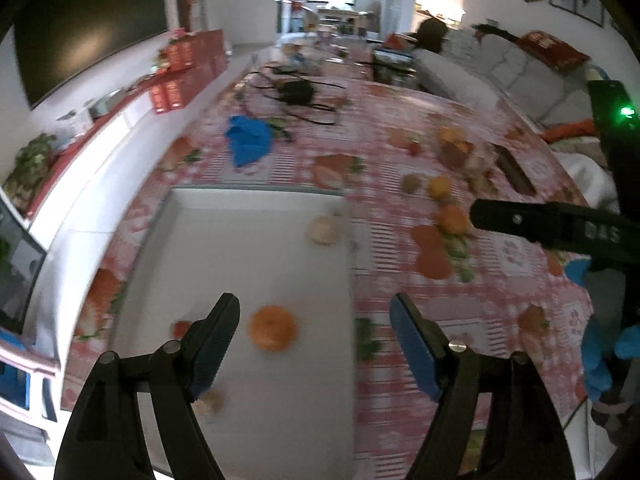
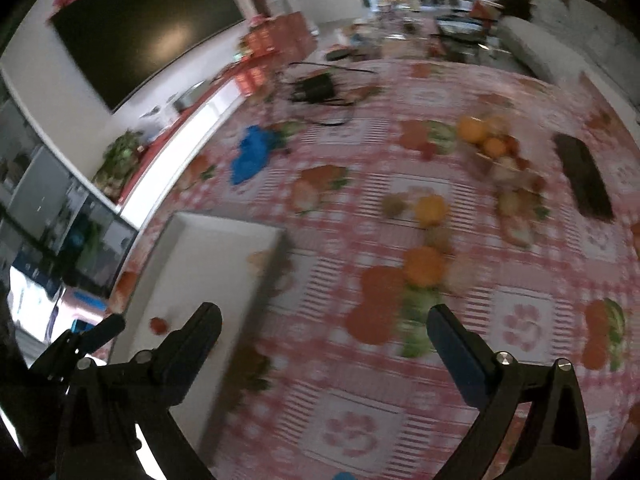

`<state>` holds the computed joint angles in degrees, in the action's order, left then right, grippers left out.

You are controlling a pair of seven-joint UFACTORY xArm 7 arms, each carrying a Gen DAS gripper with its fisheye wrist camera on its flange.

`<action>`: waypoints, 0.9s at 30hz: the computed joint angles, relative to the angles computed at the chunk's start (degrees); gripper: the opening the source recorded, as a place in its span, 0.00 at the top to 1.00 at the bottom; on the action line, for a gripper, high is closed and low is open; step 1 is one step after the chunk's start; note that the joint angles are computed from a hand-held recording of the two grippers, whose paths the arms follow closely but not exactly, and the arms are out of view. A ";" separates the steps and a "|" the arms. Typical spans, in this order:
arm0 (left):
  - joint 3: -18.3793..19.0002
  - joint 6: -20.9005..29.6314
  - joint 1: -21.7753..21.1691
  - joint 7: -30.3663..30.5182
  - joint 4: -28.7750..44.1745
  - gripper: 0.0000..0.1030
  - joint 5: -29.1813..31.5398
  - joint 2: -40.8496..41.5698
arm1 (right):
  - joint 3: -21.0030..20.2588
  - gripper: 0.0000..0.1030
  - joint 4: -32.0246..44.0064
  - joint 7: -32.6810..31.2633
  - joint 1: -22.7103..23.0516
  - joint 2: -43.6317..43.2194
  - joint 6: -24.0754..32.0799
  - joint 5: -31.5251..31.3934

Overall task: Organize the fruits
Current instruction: 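Return the left tool to the fruit pile and grasp an orange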

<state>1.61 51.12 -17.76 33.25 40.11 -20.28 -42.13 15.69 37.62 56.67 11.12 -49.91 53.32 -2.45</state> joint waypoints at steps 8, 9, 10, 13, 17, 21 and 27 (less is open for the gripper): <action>-6.18 -1.08 -4.98 -3.30 -3.06 0.22 -0.50 -0.74 | -2.56 0.00 -7.52 -0.10 -1.75 -13.39 10.95 -0.36; -6.75 -1.71 -5.46 -4.01 -2.99 0.22 -0.40 -0.10 | -2.74 0.00 -8.29 -0.30 -2.01 -14.87 12.24 -0.40; -7.21 -2.35 -5.88 -4.68 -2.86 0.22 -0.24 0.56 | -2.83 0.00 -9.08 -0.47 -2.18 -16.23 13.19 -0.34; -8.42 -4.29 -6.52 -6.82 -1.64 0.22 0.78 3.44 | -3.48 0.00 -11.43 -1.30 -2.97 -19.71 16.04 -0.35; -9.17 -6.18 -7.40 -9.49 1.01 0.22 1.64 7.72 | -4.44 0.00 -14.75 -3.11 -3.44 -23.19 18.13 -0.02; -10.10 -7.32 -8.83 -11.80 4.29 0.22 1.33 12.60 | -4.25 0.00 -16.84 -4.90 -3.66 -25.06 19.41 -0.14; -13.11 -9.80 -10.90 -14.65 7.94 0.30 2.70 20.10 | -3.64 0.00 -19.14 -6.70 -3.38 -29.40 23.04 -0.38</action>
